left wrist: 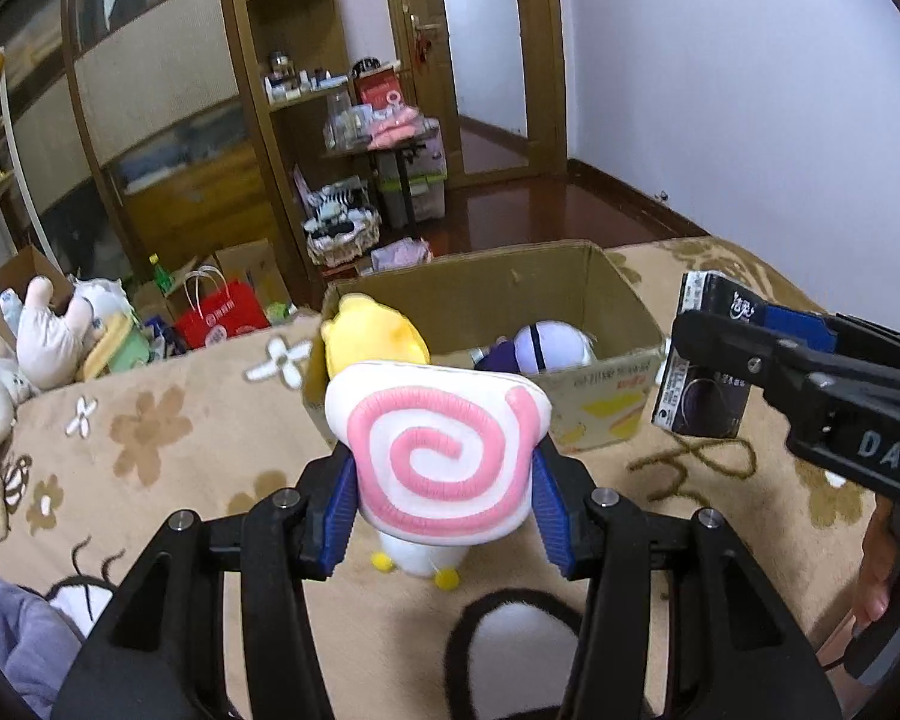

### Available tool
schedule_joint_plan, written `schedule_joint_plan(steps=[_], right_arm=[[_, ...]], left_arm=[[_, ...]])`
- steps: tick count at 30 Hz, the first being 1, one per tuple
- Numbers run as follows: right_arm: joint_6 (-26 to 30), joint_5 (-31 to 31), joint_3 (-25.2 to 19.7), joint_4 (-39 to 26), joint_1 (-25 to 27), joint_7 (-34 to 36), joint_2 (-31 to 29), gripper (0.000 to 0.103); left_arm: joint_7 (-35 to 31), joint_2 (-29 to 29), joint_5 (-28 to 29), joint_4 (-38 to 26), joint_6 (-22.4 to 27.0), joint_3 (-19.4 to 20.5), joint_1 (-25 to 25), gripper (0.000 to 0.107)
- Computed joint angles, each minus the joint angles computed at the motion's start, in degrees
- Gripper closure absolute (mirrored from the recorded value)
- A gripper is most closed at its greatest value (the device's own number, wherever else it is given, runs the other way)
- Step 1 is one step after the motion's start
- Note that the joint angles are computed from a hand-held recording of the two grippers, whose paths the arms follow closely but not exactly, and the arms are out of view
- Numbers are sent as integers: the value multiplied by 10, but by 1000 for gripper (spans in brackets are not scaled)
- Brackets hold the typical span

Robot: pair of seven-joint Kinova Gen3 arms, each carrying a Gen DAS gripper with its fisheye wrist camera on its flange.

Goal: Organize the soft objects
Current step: 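Lift the pink swirl cushion and Face tissue pack over the cardboard box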

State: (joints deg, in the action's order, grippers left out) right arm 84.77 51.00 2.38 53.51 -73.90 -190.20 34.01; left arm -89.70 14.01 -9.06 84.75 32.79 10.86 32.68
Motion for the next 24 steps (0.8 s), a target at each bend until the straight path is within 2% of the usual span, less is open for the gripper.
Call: schedule_joint_plan(steps=[8, 12, 14, 20, 24], right_arm=[[-8, 8, 11, -28, 12, 44, 3, 48], [-26, 14, 15, -19, 20, 48, -1, 48], [-30, 13, 15, -18, 28, 56, -1, 48], [-63, 16, 16, 18, 49, 44, -11, 48], [-90, 32, 11, 62, 60, 26, -20, 48]], left_arm=[[5, 8, -25, -37, -19, -10, 10, 58], [-7, 34, 2, -84, -5, -3, -3, 58], [-6, 49, -5, -106, 1, -12, 6, 58], [-12, 100, 7, -171, 36, -20, 11, 57], [-10, 120, 20, -177, 20, -25, 7, 57]])
